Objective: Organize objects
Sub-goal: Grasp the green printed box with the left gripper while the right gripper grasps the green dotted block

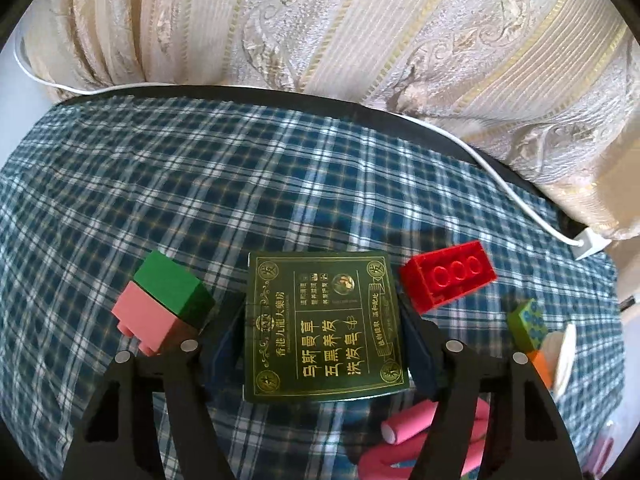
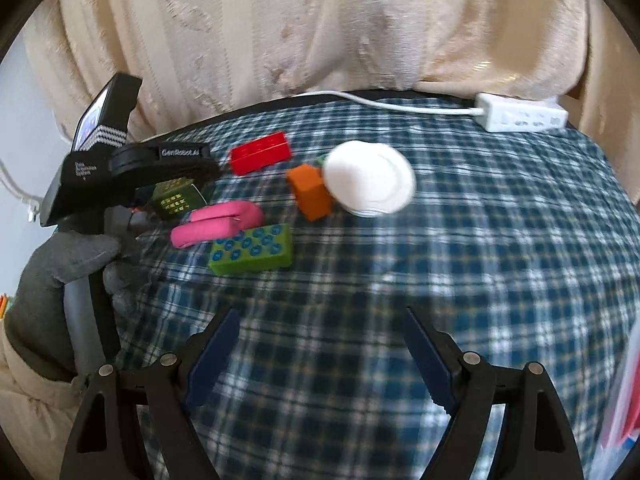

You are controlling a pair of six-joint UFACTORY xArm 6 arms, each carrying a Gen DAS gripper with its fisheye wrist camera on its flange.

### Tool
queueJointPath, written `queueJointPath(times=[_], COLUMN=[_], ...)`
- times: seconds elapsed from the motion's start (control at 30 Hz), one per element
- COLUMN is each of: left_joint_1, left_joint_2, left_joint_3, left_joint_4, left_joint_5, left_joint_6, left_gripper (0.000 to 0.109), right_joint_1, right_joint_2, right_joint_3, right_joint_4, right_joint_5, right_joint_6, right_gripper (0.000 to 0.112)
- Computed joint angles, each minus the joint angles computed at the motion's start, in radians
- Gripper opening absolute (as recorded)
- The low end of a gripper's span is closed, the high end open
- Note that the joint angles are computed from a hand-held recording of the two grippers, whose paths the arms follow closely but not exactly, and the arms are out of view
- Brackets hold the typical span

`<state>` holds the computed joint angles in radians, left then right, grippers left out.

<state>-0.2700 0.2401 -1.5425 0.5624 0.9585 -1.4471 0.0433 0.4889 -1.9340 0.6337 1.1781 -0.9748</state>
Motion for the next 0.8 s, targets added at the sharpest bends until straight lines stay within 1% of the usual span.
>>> queueJointPath(times=[0.4, 0.53, 0.67, 0.73, 0.8], left_joint_1=[-0.028, -0.027, -0.025, -0.025, -0.027], left_joint_2=[-0.035, -0.058, -0.062, -0.065, -0.066], left_joint_3=[-0.027, -0.013, -0.012, -0.010, -0.011], left_joint_4=[0.095, 0.108, 0.109, 0.107, 0.109], left_joint_5=[0.026, 0.025, 0.024, 0.022, 0.023], left_joint_6=[-0.002, -0.018, -0.025, -0.023, -0.023], left_gripper=[0.071, 0.071, 0.071, 0.071, 0.071], right_joint_1=[0.087, 0.105, 0.116, 0.126, 0.131], right_joint_2=[0.005, 0.016, 0.026, 0.016, -0.002], right_joint_3=[0.012, 0.011, 0.001, 0.022, 0.050], right_joint_4=[-0.035, -0.051, -0.059, -0.072, -0.077], right_joint_5=[-0.046, -0.082, -0.096, -0.134, -0.164], right_joint_6=[-0.007, 0.005, 0.014, 0.010, -0.006], right_gripper=[0.086, 0.086, 0.086, 0.079, 0.067])
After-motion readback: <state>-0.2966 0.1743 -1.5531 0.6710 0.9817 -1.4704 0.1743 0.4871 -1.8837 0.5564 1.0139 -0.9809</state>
